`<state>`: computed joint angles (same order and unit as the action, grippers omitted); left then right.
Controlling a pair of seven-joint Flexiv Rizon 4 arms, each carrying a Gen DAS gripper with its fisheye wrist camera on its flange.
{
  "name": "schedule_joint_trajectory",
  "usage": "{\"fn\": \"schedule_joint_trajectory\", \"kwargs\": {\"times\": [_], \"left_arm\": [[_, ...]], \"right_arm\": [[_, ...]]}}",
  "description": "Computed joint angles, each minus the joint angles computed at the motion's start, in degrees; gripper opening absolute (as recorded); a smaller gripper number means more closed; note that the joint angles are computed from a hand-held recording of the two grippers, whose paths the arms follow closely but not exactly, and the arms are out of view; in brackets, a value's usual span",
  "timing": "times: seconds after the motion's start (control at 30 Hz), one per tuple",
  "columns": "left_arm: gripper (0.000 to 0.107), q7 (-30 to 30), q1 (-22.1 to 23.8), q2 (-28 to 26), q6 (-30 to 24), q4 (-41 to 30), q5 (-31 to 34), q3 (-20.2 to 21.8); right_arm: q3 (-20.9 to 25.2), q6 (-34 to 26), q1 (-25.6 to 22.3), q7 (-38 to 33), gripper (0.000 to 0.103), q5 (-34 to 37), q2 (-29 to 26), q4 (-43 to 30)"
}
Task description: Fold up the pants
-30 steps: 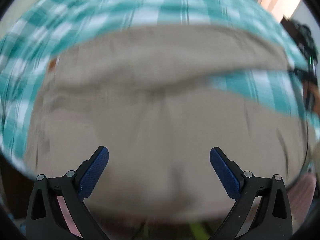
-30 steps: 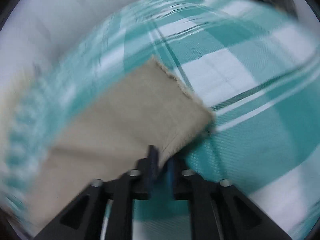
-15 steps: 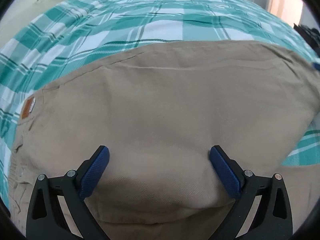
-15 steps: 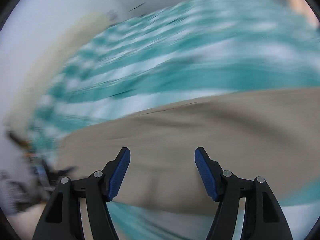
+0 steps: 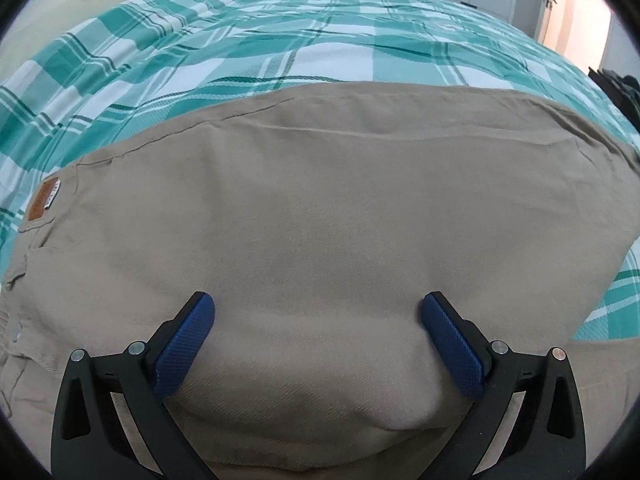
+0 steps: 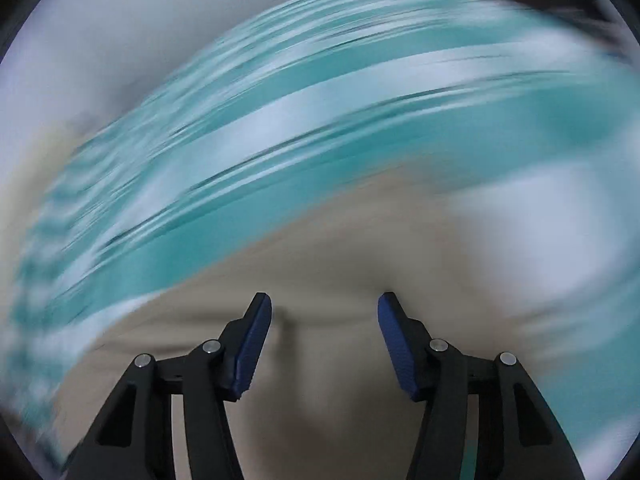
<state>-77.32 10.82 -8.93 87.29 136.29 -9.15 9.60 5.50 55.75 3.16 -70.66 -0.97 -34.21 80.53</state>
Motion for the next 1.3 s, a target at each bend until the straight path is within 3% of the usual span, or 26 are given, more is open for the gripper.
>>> {"fn": "schedule_joint_trajectory", "kwargs": {"times": [0.07, 0.13, 0.17, 0.23, 0.3, 0.37, 0.43, 0.5, 0.53, 0.63, 0.7, 0.77, 0.87, 0.97, 1.13, 1.2, 1.3], "left_arm": [[0.102, -0.17, 0.04, 0.09, -0.83, -0.31, -0.23, 0.0], [0.102, -6.24, -1.31, 1.62, -6.03, -2.77, 6.99, 2.83], [0.102, -7.69, -3.1, 2.98, -8.92, -3.43, 7.9, 4.62], [0.102, -0.77, -3.52, 7.7, -11.8, -0.57, -1.48, 2.6], [0.102, 11.04, -4.34, 14.72, -16.17, 4.3, -15.5, -1.2], [0.102, 14.19, -6.64, 19.14, -21.28, 6.7, -17.2, -1.13], [0.102, 15.31, -7.77, 22.56, -27.19, 8.84, -14.29, -1.31], [0.102, 13.41, -6.8, 25.11, -28.93, 11.45, -6.48, -2.29], [0.102, 12.58, -6.27, 27.07, -27.21, 13.55, -3.55, -2.15], [0.102, 9.32, -1.95, 31.95, -31.53, 14.02, 3.69, -0.87], [0.102, 6.69, 2.18, 34.02, -33.8, 13.82, 8.8, 0.08], [0.102, 6.46, 4.58, 35.01, -33.88, 14.35, 10.81, 1.8], [0.102, 7.11, 5.47, 35.47, -32.88, 14.97, 11.02, 2.55], [0.103, 3.67, 6.24, 35.74, -31.33, 15.57, 12.73, 0.65], [0.102, 1.19, 5.92, 40.15, -33.45, 16.28, 11.78, 1.86], [0.102, 1.14, 4.68, 40.78, -34.45, 15.39, 8.5, 3.0], [0.102, 2.67, 2.43, 36.76, -31.64, 12.37, 1.48, 3.9]], "right_arm": [[-5.29, -0.73, 0.38, 5.98, 0.062, -7.27, 3.83, 5.37], [-4.1, -0.92, -2.3, 0.82, 0.062, -4.82, 9.19, 10.36], [-1.01, -1.94, -4.82, -5.45, 0.062, -1.1, 12.94, 13.18], [2.24, -7.43, -6.54, -18.01, 0.062, 10.51, 20.43, 17.22], [9.71, -15.67, -12.94, -26.46, 0.064, 20.75, 27.06, 20.34], [14.64, -24.01, -16.78, -32.34, 0.065, 29.11, 34.24, 25.25], [13.69, -28.62, -14.86, -34.1, 0.065, 32.16, 39.4, 30.32], [10.36, -28.86, -9.57, -32.27, 0.065, 30.06, 43.71, 36.98], [10.19, -27.27, -9.24, -30.75, 0.063, 28.16, 45.31, 39.78], [9.43, -20.57, -10.96, -25.57, 0.059, 20.05, 49.05, 45.9], [9.95, -15.16, -13.68, -20.02, 0.059, 9.45, 51.13, 50.43], [6.64, -15.0, -13.51, -20.87, 0.059, 9.86, 51.27, 50.75], [5.58, -14.22, -11.87, -19.14, 0.062, 7.49, 51.6, 51.89], [8.85, -11.62, -9.26, -12.38, 0.072, -0.34, 49.58, 52.97], [8.0, -13.91, -6.69, -3.82, 0.072, -4.47, 51.05, 52.51], [7.59, -14.99, -4.48, -2.33, 0.072, -3.53, 52.77, 51.72], [7.25, -16.66, 0.4, -2.86, 0.072, -1.9, 54.48, 49.77]]}}
